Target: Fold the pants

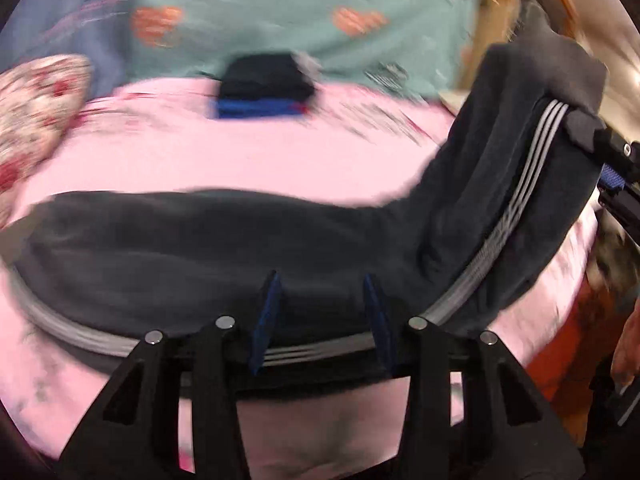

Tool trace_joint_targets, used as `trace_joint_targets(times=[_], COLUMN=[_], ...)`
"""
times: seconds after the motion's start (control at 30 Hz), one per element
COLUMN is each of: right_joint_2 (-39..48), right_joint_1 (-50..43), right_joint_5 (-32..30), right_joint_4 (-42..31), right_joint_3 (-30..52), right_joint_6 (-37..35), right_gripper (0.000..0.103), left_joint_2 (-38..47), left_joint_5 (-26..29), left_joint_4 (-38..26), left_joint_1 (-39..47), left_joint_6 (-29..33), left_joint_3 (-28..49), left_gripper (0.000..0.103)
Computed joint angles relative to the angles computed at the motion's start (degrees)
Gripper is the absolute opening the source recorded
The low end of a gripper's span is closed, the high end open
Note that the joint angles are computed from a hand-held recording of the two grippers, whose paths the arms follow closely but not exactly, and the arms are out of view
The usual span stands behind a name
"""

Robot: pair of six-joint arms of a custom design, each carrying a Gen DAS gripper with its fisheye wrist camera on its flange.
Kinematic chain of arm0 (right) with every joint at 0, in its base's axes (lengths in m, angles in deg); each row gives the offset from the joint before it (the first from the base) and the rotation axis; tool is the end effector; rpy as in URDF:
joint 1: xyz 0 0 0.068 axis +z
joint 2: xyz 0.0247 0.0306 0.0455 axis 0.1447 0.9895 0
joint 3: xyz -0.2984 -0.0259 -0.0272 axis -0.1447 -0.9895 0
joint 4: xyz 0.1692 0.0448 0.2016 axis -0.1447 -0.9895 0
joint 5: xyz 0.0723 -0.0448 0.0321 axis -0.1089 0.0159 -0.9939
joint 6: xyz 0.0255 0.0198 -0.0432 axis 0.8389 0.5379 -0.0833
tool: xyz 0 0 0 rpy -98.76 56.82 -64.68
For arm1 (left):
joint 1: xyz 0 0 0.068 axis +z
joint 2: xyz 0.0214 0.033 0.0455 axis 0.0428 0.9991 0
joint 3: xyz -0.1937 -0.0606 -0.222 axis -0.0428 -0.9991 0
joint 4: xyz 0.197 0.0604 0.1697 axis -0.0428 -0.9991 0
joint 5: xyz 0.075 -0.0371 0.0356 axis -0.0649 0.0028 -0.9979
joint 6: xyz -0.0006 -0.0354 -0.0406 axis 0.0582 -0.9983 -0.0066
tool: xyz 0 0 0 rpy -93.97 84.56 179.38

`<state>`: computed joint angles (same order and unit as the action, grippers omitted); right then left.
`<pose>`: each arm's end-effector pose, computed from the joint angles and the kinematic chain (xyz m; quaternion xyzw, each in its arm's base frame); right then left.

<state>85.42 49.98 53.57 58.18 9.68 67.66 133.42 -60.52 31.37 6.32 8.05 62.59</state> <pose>0.2325 0.1963 0.2516 -0.0196 0.8349 0.2447 0.4927 0.2921 0.0054 0.2041 0.1008 0.8962 -0.1530 0.4040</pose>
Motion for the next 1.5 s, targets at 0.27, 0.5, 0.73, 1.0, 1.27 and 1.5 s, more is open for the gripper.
trace_joint_targets(times=[0.27, 0.5, 0.73, 1.0, 1.27, 1.5], right_joint_2=[40.1, 26.7, 24.9, 39.9, 27.3, 39.3], right_joint_1=[6.0, 8.5, 7.9, 8.2, 3.1, 7.0], right_joint_5=[-11.7, -7.4, -2.0, -1.3, -11.0, -13.9], right_joint_4=[-25.8, -15.3, -20.0, -33.6, -21.8, -35.7], right_joint_3=[39.8, 25.7, 26.3, 41.5, 32.9, 49.3], right_joint_6=[-9.2, -11.9, -12.7, -15.4, -12.1, -19.7], right_gripper=[0.034, 0.049, 0.049, 0.029, 0.012, 0.013], left_joint_2=[3.9, 2.1, 5.7, 10.4, 10.6, 11.2], left_joint_5=[0.2, 6.9, -4.0, -5.4, -3.6, 2.4], left_joint_4=[-3.4, -1.4, 2.2, 1.7, 3.0, 1.2], left_joint_1=[21.2, 22.6, 12.6, 12.6, 13.5, 18.2], left_joint_6=[2.4, 5.0, 4.0, 5.5, 5.5, 4.2], left_joint_3=[2.6, 2.6, 3.3, 3.1, 2.6, 3.6], left_gripper=[0.051, 0.055, 0.061, 0.063, 0.063, 0.063])
